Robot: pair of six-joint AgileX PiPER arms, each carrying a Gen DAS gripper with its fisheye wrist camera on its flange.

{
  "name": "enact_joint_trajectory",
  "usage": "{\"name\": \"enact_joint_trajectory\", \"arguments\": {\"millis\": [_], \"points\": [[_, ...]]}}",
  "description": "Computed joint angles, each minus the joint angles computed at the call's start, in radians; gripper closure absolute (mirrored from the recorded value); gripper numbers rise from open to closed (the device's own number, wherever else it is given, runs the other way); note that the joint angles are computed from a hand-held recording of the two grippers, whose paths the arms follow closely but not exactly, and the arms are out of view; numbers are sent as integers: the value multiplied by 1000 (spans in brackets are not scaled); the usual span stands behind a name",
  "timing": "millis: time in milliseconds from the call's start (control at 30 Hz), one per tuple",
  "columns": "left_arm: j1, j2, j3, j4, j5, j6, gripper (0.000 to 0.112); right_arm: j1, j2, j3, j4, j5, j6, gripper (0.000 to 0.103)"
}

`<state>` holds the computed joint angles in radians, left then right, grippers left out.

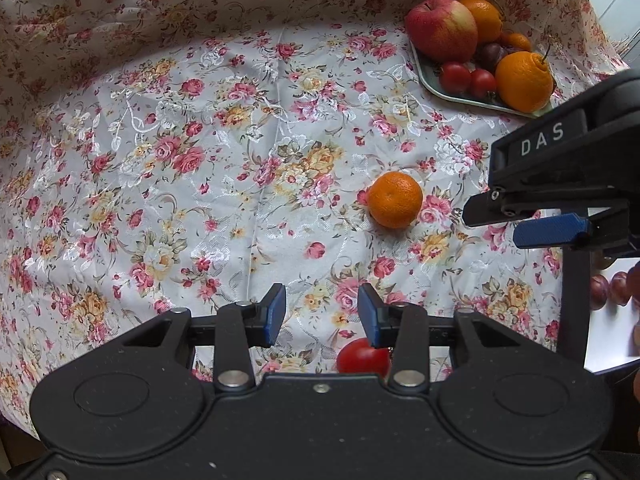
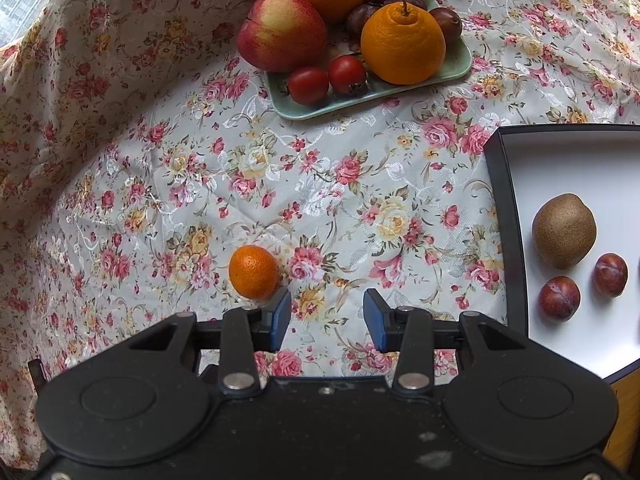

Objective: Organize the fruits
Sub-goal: 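Withdraw both open tools from the box back over the cloth, then move the left tool to a red tomato while the right tool approaches a loose mandarin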

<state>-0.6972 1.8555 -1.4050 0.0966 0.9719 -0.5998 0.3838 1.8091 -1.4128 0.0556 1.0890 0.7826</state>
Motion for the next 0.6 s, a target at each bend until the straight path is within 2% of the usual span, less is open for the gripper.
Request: {"name": "enact_joint_trajectory", "arguments": {"millis": [367, 600], "points": [[-11, -33, 109, -87, -55, 105, 63, 15, 47, -51, 38, -7, 15, 60], [-30, -31, 116, -78, -74, 94, 59, 25, 69, -69, 48, -12, 25, 60]]}}
